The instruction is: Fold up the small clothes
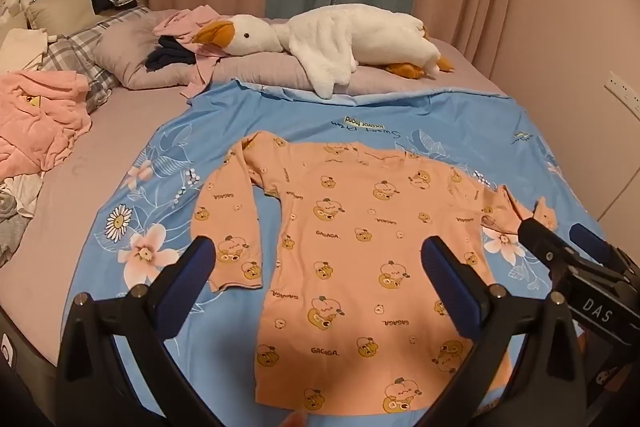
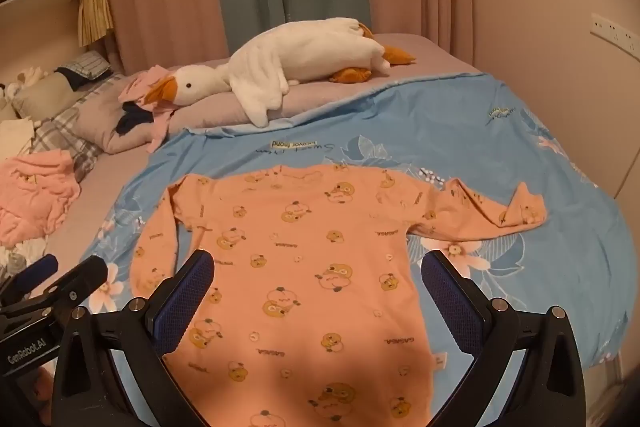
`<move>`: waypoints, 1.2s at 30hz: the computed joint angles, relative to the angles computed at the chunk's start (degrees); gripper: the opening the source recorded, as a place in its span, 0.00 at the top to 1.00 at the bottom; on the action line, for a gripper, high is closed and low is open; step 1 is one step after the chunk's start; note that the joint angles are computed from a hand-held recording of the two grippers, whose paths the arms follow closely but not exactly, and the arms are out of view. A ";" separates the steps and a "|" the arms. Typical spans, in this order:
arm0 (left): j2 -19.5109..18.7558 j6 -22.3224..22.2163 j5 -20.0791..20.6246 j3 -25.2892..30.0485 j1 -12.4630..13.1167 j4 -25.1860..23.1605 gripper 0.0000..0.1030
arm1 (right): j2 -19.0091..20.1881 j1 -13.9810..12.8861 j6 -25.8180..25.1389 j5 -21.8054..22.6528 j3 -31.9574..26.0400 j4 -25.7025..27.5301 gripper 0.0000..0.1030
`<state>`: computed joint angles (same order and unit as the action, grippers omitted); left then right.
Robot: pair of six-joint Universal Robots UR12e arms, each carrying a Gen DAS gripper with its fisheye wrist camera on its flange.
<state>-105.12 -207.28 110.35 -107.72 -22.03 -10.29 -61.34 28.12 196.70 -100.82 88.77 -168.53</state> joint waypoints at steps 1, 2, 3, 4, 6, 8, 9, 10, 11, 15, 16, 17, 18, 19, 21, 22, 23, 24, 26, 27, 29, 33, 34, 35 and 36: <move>-0.02 -0.01 0.25 0.04 -0.05 -0.11 0.00 | 0.02 -0.01 0.19 0.00 0.09 -0.36 0.00; -0.02 -0.14 0.49 0.07 -0.10 -0.22 0.00 | 0.01 -0.01 0.15 0.01 0.13 -0.29 0.00; -0.02 -0.24 0.75 0.07 -0.16 -0.29 0.00 | 0.00 -0.02 0.13 0.04 0.17 -0.31 0.00; 0.00 -0.25 1.05 0.04 -0.26 -0.22 0.00 | -0.01 -0.05 0.13 0.15 0.23 -0.40 0.00; 0.07 -0.34 1.91 -0.09 -0.53 0.04 0.00 | -0.02 -0.06 0.06 0.09 0.30 -0.41 0.00; -0.82 -0.74 2.45 -0.12 -1.26 0.66 0.00 | 0.00 -0.03 -0.02 -0.13 0.36 -0.47 0.00; -1.00 -0.95 2.80 -0.10 -1.49 0.79 0.00 | 0.01 -0.02 -0.07 -0.13 0.31 -0.46 0.00; -1.09 -0.76 2.15 -0.53 -1.24 1.45 0.00 | 0.02 0.01 -0.11 -0.17 0.24 -0.32 0.00; -1.13 -0.82 1.97 -0.77 -1.34 1.99 0.00 | 0.05 0.02 -0.11 -0.10 0.16 -0.24 0.00; 0.05 -0.26 -0.69 -1.09 -0.04 1.17 0.00 | 0.12 0.07 -0.11 0.09 -0.07 -0.02 0.00; 0.09 -0.51 -0.50 -1.09 -0.07 0.79 0.00 | -0.09 -0.02 -0.15 0.37 0.78 -0.68 0.00; 0.13 -0.67 -0.64 -1.14 -0.03 0.70 0.00 | -0.13 -0.06 -0.17 0.70 0.91 -0.79 0.00; 0.18 -0.76 -0.98 -1.25 0.06 0.69 0.00 | -0.04 -0.20 -0.26 1.25 0.97 -0.92 0.00; 0.24 -0.77 -1.07 -1.28 0.08 0.51 0.00 | -0.14 -0.35 -0.33 1.75 1.00 -0.74 0.00; 0.25 -0.86 -0.74 -1.20 0.05 -0.06 0.00 | -0.11 -0.38 -0.34 2.11 1.27 -0.81 0.00; 0.20 -1.04 -0.50 -1.14 0.03 -0.26 0.00 | -0.16 -0.33 -0.36 2.03 1.40 -0.78 0.00; 0.27 -1.30 -0.53 -1.26 0.09 -0.30 0.00 | -0.13 -0.23 -0.46 1.76 1.18 -0.33 0.00; 0.33 -1.61 -0.83 -1.33 0.17 -0.38 0.00 | -0.02 -0.14 -0.49 1.49 0.98 -0.08 0.00; 0.48 -2.03 -2.24 -1.50 0.49 -0.26 0.00 | 0.01 -0.14 -0.56 1.36 0.92 -0.06 0.00; 0.51 -2.24 -2.84 -1.58 0.64 -0.09 0.00 | 0.05 -0.14 -0.57 1.31 0.90 -0.08 0.00; 0.55 -2.88 -3.97 -1.65 0.97 -0.17 0.00 | 0.05 -0.17 -0.60 1.37 0.91 -0.06 0.00; 0.68 -3.75 -5.52 -1.73 1.42 -0.92 0.00 | 0.03 -0.21 -0.71 1.44 1.00 -0.19 0.00; 0.59 -3.69 -5.29 -1.67 1.33 -0.97 0.00 | 0.04 -0.24 -0.75 1.43 0.97 -0.17 0.00; 0.58 -3.52 -5.12 -1.67 1.30 -0.94 0.00 | 0.05 -0.28 -0.75 1.42 1.01 -0.22 0.00; 0.60 -3.47 -4.99 -1.71 1.29 -0.89 0.00 | 0.05 -0.30 -0.75 1.48 1.03 -0.27 0.00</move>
